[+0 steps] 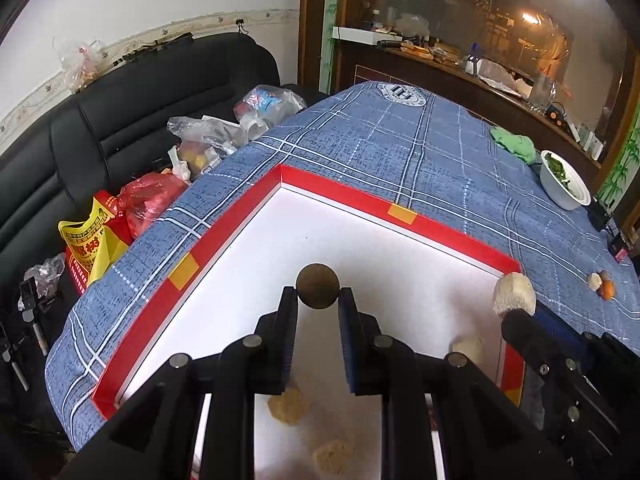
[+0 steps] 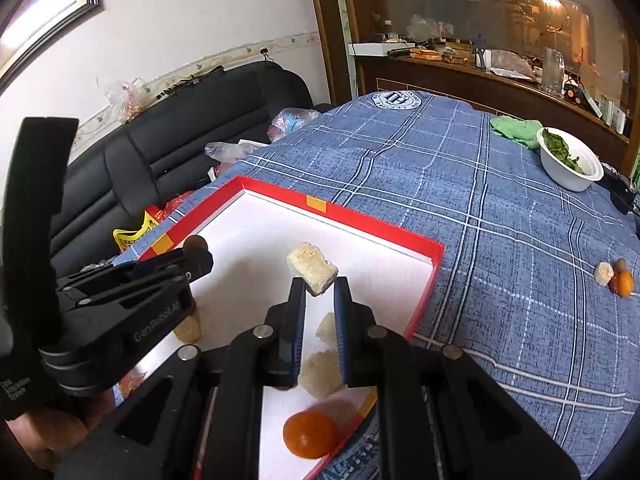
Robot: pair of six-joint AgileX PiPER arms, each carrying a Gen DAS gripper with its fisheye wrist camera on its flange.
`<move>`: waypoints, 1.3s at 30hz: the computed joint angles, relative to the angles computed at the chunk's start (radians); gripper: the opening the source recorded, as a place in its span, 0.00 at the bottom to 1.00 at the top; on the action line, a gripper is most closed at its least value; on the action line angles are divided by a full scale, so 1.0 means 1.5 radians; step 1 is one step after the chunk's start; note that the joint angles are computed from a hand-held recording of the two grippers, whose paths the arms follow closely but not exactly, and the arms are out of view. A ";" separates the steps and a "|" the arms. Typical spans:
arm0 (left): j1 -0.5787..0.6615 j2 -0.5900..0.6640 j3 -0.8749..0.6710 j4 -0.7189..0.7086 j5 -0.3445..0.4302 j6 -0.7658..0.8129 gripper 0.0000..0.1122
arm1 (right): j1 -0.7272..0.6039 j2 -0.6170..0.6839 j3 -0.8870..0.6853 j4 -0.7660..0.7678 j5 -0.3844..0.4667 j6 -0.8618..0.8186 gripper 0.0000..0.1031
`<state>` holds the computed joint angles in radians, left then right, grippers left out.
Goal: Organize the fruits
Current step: 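Open both tools to drop the cube and brown fruit into the tray, then grasp the orange with the right tool while the left tool grasps the tan lumpy cookie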
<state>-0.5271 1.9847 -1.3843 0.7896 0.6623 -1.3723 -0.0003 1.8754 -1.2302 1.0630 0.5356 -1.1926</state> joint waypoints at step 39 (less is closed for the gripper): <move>-0.171 0.026 -0.100 0.094 0.092 -0.111 0.69 | -0.295 0.002 0.012 0.114 0.066 -0.111 0.61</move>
<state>-0.7836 2.0232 -1.5336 0.9302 0.8000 -1.5395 -0.4422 1.8786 -1.2126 1.2339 0.6339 -1.3598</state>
